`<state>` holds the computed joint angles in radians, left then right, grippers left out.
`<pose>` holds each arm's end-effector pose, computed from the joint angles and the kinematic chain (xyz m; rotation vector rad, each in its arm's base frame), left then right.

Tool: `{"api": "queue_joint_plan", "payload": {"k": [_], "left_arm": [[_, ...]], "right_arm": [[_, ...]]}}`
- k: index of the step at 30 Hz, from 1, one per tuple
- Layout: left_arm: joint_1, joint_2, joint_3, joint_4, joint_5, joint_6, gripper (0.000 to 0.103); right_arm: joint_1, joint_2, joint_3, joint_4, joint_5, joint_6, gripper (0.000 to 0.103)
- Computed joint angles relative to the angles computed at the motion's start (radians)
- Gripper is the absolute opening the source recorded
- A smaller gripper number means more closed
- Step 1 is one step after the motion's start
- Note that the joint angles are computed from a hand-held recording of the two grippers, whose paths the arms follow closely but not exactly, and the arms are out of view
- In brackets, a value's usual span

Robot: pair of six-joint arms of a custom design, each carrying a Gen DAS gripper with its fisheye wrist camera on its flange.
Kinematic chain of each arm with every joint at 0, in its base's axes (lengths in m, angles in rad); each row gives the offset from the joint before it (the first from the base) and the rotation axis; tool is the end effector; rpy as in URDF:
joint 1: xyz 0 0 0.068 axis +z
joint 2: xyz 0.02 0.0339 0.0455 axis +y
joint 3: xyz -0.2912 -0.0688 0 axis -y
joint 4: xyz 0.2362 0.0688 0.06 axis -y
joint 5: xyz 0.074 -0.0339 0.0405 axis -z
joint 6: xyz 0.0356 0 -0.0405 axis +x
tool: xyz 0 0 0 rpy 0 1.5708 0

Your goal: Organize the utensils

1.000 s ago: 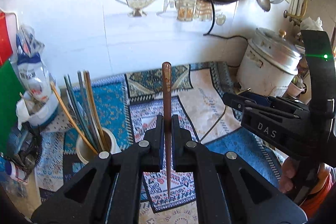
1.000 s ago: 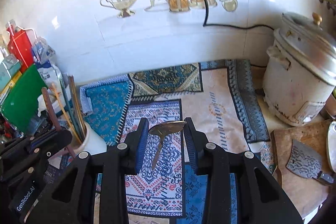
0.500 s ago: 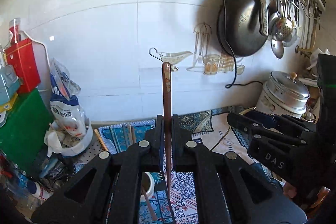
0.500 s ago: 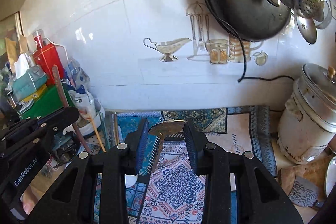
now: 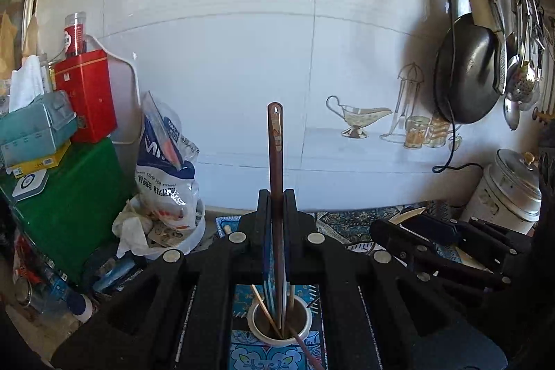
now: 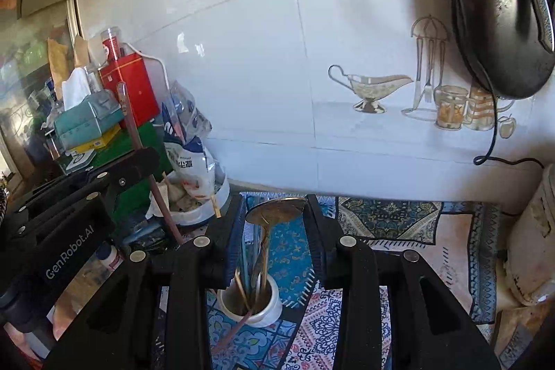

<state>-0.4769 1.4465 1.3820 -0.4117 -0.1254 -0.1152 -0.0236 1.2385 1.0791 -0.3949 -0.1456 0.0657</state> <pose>0.2869 -0.1432 0.3970 0.2916 2.0307 -0.2414 0.2607 -0.0010 0.3530 0.0086 2.1238 0.1796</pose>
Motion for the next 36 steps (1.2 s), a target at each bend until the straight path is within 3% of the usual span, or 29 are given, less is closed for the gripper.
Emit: {"api": "queue_joint_plan", "payload": {"k": [4,14,23,31,36], "left_arm": [[0.014,0.068,-0.022,0.031,-0.027,0.009,0.004],[0.044,0.14,-0.075,0.039,0.038,-0.045,0.004],[0.068,0.195,-0.049,-0.066,0.087,-0.069,0.004],[0.095,0.117,-0.049,-0.154,0.163,-0.061,0.005],[0.119,0.0,-0.059,-0.202,0.219,-0.033,0.014]], "right_arm": [[0.015,0.06,-0.026,0.015,0.006,-0.011,0.031],[0.002,0.175,-0.052,0.004,0.0,-0.05,0.031],[0.024,0.224,-0.022,-0.03,0.01,-0.089,0.032],[0.024,0.15,-0.01,-0.099,-0.009,-0.082,0.033],[0.058,-0.012,-0.044,-0.122,0.046,-0.042,0.033]]}}
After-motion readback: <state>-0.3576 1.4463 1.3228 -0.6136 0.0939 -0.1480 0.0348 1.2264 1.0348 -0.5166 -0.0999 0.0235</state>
